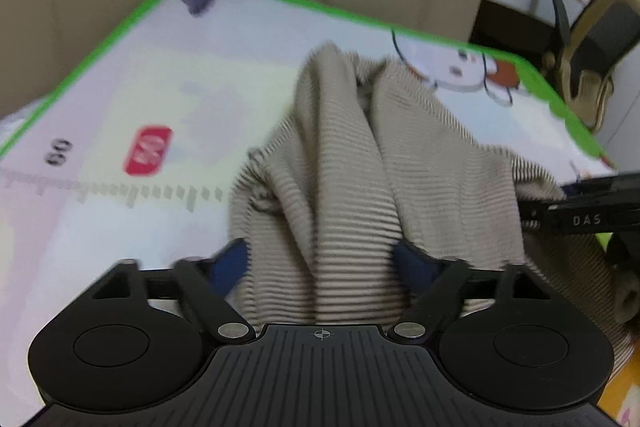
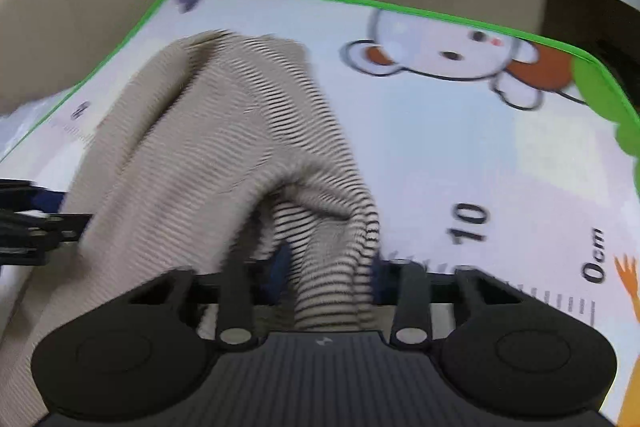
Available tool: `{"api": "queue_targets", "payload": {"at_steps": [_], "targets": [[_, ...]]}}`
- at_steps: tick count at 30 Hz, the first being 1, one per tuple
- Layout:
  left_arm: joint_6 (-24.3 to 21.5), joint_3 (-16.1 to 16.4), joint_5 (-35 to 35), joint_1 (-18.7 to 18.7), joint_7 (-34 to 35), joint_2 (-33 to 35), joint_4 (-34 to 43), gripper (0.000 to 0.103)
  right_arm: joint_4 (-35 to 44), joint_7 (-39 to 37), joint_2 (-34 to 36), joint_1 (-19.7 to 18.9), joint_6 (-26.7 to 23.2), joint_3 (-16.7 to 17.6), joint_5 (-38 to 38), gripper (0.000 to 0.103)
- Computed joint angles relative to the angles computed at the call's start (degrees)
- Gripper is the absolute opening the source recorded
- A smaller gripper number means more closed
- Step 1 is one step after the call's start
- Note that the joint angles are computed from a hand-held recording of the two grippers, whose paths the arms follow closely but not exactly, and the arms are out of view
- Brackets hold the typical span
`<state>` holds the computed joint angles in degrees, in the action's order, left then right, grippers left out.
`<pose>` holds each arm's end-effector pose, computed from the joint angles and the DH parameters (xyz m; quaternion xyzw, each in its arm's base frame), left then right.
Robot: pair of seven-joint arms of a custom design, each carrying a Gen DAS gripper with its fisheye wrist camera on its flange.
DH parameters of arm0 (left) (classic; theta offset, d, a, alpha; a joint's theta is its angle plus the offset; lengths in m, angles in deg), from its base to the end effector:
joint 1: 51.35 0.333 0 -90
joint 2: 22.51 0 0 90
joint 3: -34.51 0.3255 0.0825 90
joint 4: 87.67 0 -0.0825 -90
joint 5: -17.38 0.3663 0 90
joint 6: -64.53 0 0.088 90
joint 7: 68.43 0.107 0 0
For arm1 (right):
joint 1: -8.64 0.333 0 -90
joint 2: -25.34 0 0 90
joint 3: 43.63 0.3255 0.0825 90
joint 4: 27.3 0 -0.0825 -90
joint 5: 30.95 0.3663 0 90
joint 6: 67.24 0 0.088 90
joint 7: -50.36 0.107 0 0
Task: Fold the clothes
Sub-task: 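Grasp the striped shirt with the right gripper while the left gripper grasps it too, then lift the shirt with both grippers and shake it out flat onto the mat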
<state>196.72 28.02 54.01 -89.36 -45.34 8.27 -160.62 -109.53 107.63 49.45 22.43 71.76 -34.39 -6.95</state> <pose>0.5528 -0.4949 0.5165 -0.6979 0.6268 -0.2797 0.2045 0.6652 0.2594 0.5334 -0.8522 0.3957 -0.0785 0.3332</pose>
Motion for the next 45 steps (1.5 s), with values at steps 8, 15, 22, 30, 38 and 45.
{"api": "queue_targets", "payload": {"at_steps": [8,15,22,30,38,45], "targets": [[-3.09,-2.85,-3.73,-1.01,-0.08,-3.64,-4.37,0.037,-8.63,-6.08,-7.27,-1.98,-5.29,0.41,6.07,0.022],[-4.43,-5.66,-7.41,-0.10,1.89,-7.24,-8.41,0.037,-13.55,-9.25,-12.08,-1.63,-9.83,-1.70,7.99,0.022],[-5.21,-6.59,-9.12,-0.16,2.33,-8.01,-9.08,0.037,-14.65,-9.96,-13.60,-0.80,-10.68,-2.71,7.66,0.020],[0.61,-9.21,-12.34,0.21,2.18,-12.47,-16.74,0.031,-15.30,-11.94,-14.62,-0.58,-9.35,-3.50,6.28,0.018],[9.20,-8.23,-9.00,2.29,-3.88,-16.69,-22.05,0.066,-16.90,-18.35,-18.34,-1.35,-1.95,-3.19,14.55,0.038],[6.20,-8.71,-13.06,3.08,5.61,-12.04,-16.83,0.015,-16.71,-23.00,-18.05,0.13,-5.36,-3.22,14.98,0.042]]}}
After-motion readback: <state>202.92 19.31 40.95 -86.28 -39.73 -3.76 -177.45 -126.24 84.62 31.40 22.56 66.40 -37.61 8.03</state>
